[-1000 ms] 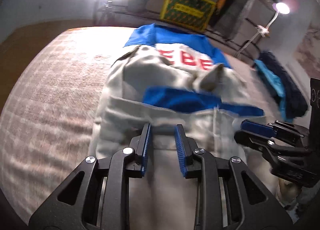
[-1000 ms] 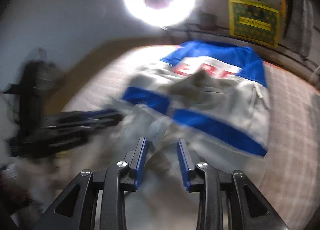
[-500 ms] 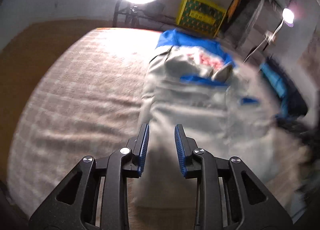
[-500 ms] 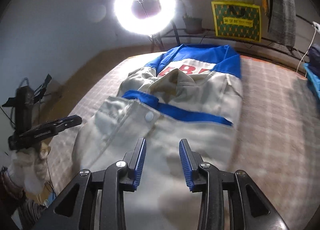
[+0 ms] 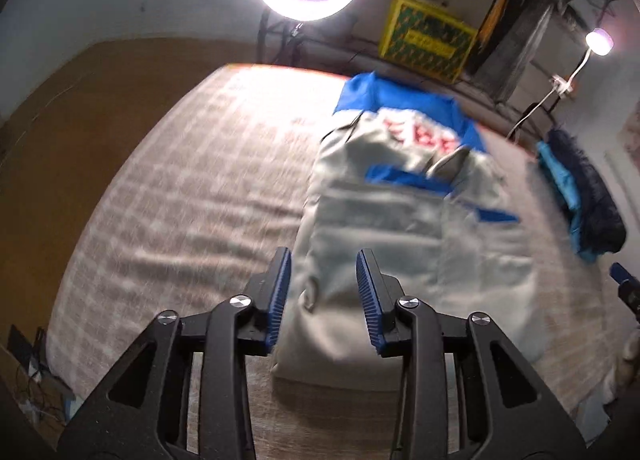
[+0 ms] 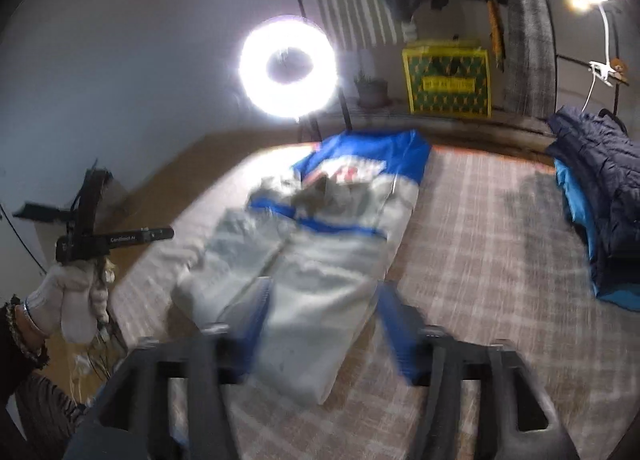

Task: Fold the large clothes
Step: 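Grasp the blue collar of the jacket with both grippers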

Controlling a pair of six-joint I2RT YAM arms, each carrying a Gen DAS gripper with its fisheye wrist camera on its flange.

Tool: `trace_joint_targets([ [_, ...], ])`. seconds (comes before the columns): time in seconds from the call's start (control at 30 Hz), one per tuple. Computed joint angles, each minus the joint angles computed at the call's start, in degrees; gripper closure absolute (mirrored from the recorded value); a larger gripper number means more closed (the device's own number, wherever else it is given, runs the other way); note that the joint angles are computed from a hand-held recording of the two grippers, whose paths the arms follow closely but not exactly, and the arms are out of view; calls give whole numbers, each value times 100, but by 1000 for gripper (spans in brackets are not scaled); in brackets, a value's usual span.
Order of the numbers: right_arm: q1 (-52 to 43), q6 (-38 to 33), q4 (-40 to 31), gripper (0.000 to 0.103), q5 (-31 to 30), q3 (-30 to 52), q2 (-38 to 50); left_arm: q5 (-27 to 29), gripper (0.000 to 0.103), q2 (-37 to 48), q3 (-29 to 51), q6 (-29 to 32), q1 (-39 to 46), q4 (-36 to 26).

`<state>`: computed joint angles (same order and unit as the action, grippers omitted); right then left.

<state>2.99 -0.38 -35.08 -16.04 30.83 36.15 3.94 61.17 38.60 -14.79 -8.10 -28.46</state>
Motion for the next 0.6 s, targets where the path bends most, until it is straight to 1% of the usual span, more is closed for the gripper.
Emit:
trace_joint_targets([
  [0.07, -189, -76, 64, 28, -32, 81, 26, 43, 68, 222, 396, 194, 65, -123],
  [0.17, -598, -255, 191, 28, -249, 372, 488, 404, 68, 745, 1076, 497, 358, -264],
  [0.2, -781, -338, 247, 28, -435, 555, 849, 596, 65, 992, 1376, 581, 478, -317],
  [0.23, -883, -376, 288, 28, -532, 683, 1093, 713, 57, 1198, 1640, 604, 540, -393],
  [0.27, -959, -387, 357, 28, -591, 807, 1338, 902, 52, 1521, 1992, 632, 645, -442],
  [0.3, -1042, -406, 456, 28, -677, 980, 1663, 1056, 45, 1795, 2270, 655, 725, -475],
  [0.4, -1260, -398, 766, 28, -1097, 1590, 2761, 1618, 45, 2888, 3347, 732, 935, -609],
  [0.47, -1364, -221, 1091, 28, -1389, 1973, 3520, 1947, 45, 3662, 4069, 696, 1011, -609],
  [0.5, -1395, -49, 1348, 28, -1437, 2240, 4044, 2135, 45, 4032, 4400, 695, 1034, -625],
  [0.53, -1402, 55, 1517, 28, -1455, 2392, 4365, 2376, 45, 4554, 4879, 727, 1041, -695],
  [0.57, -1417, 196, 1737, 28, -1484, 2657, 4880, 2479, 45, 4994, 5278, 771, 1024, -748],
  [0.6, -1417, 306, 1869, 28, -1476, 2858, 5255, 2436, 45, 5511, 5785, 859, 972, -884],
])
